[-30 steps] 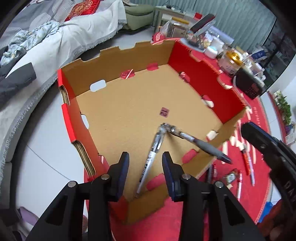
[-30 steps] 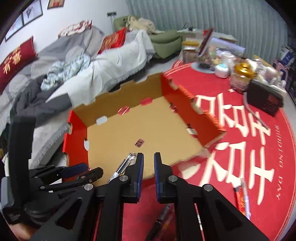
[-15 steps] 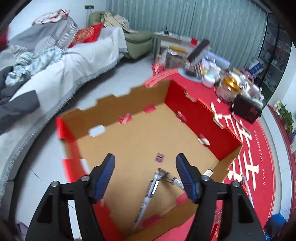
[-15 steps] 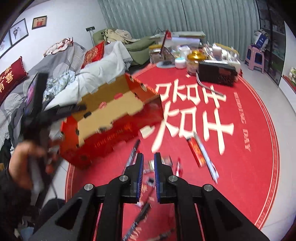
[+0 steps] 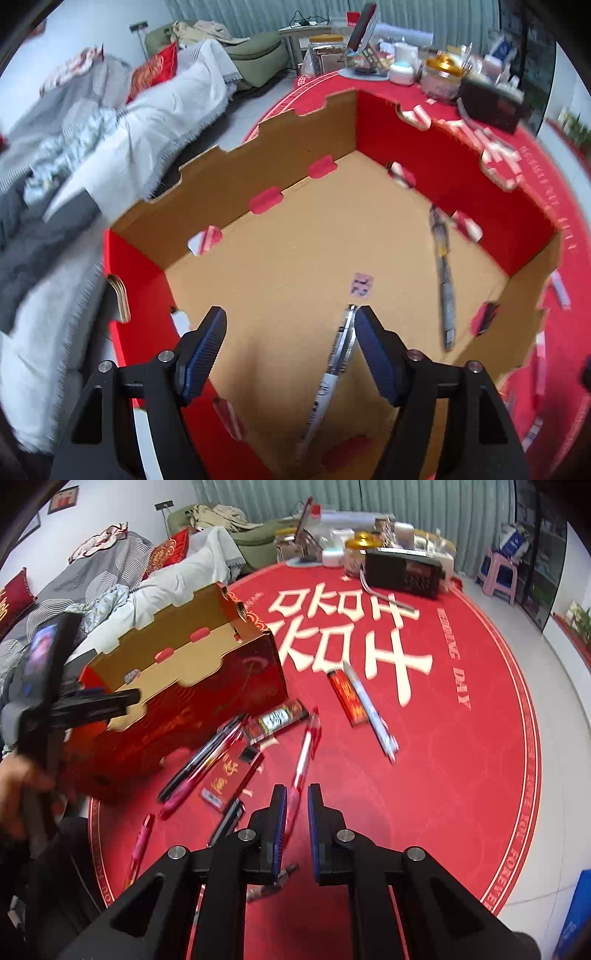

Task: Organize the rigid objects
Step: 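Move both grippers back from the box toward the remaining pens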

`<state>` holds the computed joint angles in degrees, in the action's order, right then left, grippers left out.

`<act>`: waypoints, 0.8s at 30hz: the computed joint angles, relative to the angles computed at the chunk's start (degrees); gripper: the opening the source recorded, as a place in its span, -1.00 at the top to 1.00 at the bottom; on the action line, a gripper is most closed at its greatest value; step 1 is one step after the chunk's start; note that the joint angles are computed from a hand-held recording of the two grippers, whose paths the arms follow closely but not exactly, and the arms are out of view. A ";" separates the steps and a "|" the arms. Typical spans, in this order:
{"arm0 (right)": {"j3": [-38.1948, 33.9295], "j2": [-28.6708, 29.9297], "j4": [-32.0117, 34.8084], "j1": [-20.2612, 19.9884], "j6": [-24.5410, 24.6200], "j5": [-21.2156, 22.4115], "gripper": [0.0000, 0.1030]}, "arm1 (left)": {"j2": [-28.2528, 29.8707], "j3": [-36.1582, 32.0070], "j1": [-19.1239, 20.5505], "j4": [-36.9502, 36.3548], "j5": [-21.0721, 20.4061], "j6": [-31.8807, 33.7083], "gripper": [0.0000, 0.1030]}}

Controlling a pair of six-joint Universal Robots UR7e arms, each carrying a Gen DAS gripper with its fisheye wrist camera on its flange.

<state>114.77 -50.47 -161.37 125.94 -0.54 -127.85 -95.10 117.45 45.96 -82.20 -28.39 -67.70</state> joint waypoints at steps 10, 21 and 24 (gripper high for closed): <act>4.35 -3.72 3.37 0.15 6.75 2.66 -0.63 | -8.39 2.22 -18.57 13.75 -6.43 -18.58 -0.79; 7.32 -5.42 3.11 0.53 9.12 3.35 -0.17 | -9.77 10.96 -18.12 5.04 -19.19 -13.71 -0.79; 5.96 -4.11 0.88 0.54 6.37 0.29 -0.17 | -10.46 12.87 -18.77 0.63 -19.75 -10.66 -0.75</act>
